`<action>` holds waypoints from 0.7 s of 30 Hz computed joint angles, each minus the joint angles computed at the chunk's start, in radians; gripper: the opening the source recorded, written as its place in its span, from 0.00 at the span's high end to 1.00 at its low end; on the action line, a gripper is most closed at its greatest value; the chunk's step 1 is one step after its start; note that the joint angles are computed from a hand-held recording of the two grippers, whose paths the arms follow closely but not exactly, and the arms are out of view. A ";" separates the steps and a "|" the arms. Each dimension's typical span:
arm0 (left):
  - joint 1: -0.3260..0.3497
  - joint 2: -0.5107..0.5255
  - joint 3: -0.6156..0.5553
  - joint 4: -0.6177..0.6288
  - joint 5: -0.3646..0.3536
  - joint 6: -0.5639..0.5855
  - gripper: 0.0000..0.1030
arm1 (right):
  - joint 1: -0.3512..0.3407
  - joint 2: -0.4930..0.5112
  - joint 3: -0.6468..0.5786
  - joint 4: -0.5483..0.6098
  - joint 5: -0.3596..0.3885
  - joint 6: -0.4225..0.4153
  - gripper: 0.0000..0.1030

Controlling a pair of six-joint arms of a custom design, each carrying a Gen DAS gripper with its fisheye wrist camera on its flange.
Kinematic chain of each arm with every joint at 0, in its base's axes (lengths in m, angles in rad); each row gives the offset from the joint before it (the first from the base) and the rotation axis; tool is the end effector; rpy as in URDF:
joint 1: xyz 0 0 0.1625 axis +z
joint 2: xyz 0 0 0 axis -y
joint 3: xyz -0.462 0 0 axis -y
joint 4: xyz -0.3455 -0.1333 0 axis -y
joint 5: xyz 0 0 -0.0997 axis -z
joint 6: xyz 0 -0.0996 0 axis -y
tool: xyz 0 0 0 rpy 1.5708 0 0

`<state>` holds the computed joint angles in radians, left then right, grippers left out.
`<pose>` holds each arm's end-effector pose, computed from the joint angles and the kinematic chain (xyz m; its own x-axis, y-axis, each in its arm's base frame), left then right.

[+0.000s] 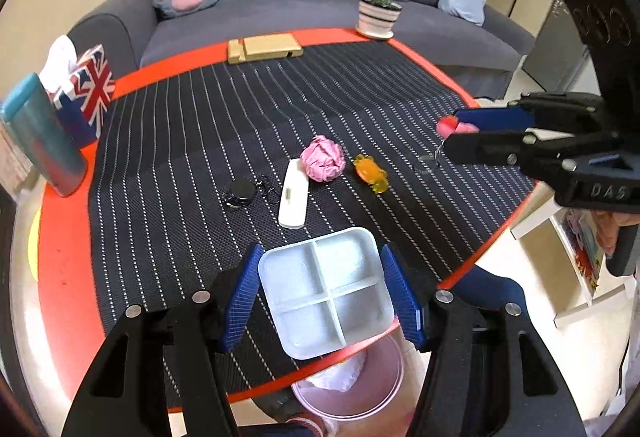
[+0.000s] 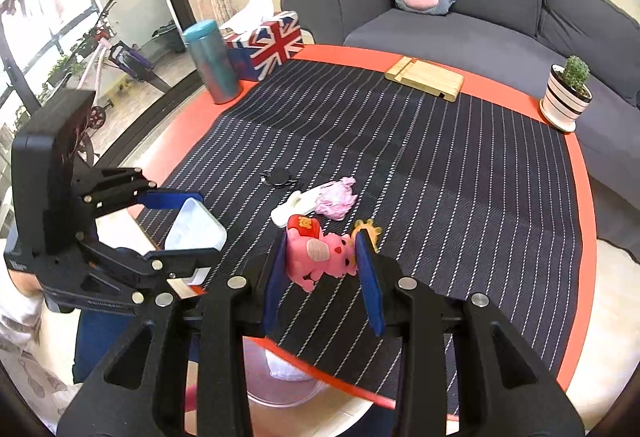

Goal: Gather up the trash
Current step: 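Carry pig and tray over the bin with both grippers, then open the right gripper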

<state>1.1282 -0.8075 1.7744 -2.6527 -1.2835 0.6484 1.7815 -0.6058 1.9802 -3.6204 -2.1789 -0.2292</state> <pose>-0.1220 -0.6345 0.1285 -0.4449 0.8461 -0.2937 0.8709 0.4852 0.0785 0.1952 -0.5474 0.0852 -0.8172 -0.0005 0.5763 -0.3583 0.7837 -0.5074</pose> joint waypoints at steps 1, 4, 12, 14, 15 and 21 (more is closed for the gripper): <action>-0.001 -0.008 0.006 -0.002 -0.004 0.005 0.43 | 0.005 0.002 0.005 -0.009 -0.003 -0.001 0.67; 0.000 -0.037 0.027 -0.007 -0.025 0.019 0.42 | 0.024 0.009 0.032 -0.049 0.000 -0.002 0.67; 0.003 -0.101 0.089 -0.020 -0.052 0.043 0.42 | 0.077 0.038 0.099 -0.151 0.004 0.005 0.67; 0.006 -0.114 0.102 -0.022 -0.059 0.043 0.42 | 0.093 0.050 0.115 -0.168 0.005 0.008 0.67; 0.007 -0.121 0.110 -0.026 -0.061 0.044 0.42 | 0.097 0.054 0.118 -0.172 0.004 0.010 0.67; 0.018 -0.155 0.138 -0.023 -0.077 0.047 0.42 | 0.123 0.088 0.158 -0.224 0.020 0.045 0.67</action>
<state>1.1457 -0.9624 1.9127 -2.6758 -1.3604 0.6954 1.9047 -0.5182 2.1383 -3.8446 -2.1584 -0.1846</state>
